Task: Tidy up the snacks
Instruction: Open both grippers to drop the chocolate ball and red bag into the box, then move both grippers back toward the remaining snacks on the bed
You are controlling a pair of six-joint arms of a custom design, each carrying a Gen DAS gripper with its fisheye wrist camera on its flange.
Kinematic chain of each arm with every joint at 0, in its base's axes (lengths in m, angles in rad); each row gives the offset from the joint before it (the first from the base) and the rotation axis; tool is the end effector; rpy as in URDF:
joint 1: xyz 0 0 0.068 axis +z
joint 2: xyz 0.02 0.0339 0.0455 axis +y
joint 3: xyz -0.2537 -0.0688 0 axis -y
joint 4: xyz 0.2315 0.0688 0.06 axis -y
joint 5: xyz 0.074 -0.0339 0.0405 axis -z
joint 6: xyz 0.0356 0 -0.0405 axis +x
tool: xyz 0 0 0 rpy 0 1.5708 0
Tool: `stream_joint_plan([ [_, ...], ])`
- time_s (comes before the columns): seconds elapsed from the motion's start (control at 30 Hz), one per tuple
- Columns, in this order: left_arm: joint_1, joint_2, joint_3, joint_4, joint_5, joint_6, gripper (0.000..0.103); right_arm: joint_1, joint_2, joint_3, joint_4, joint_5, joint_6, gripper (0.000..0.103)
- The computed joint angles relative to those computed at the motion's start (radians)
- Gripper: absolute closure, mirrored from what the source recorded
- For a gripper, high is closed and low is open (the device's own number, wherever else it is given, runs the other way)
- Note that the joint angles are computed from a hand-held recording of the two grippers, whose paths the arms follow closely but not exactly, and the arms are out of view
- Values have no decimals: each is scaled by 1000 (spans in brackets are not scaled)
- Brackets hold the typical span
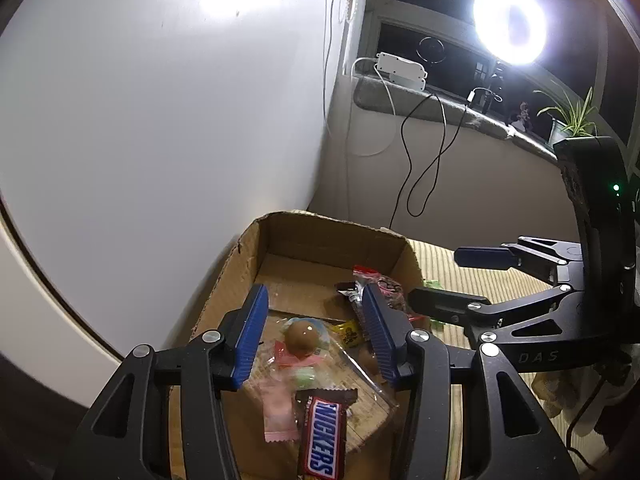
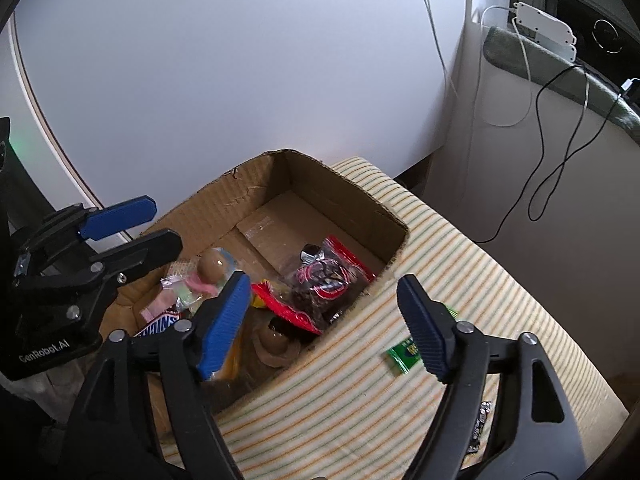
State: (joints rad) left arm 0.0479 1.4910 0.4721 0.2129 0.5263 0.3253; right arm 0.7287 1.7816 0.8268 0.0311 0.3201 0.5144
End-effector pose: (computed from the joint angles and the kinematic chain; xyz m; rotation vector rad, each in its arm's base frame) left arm 0.2454 -0.0061 0.1251 0.5568 2.2117 -0.4311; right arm 0.2468 0.2053 0.1213 -0.1292 2.4327 0.1557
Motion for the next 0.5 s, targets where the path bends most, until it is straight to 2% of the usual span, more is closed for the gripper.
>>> stream_joint_plan([
  [0.2, -4, -65, -36, -16, 11, -1, 52, 37, -98, -74, -26, 63, 35, 17],
  [0.5, -73, -173, -101, -34, 5, -30, 52, 89, -286, -208, -98, 162, 108, 17],
])
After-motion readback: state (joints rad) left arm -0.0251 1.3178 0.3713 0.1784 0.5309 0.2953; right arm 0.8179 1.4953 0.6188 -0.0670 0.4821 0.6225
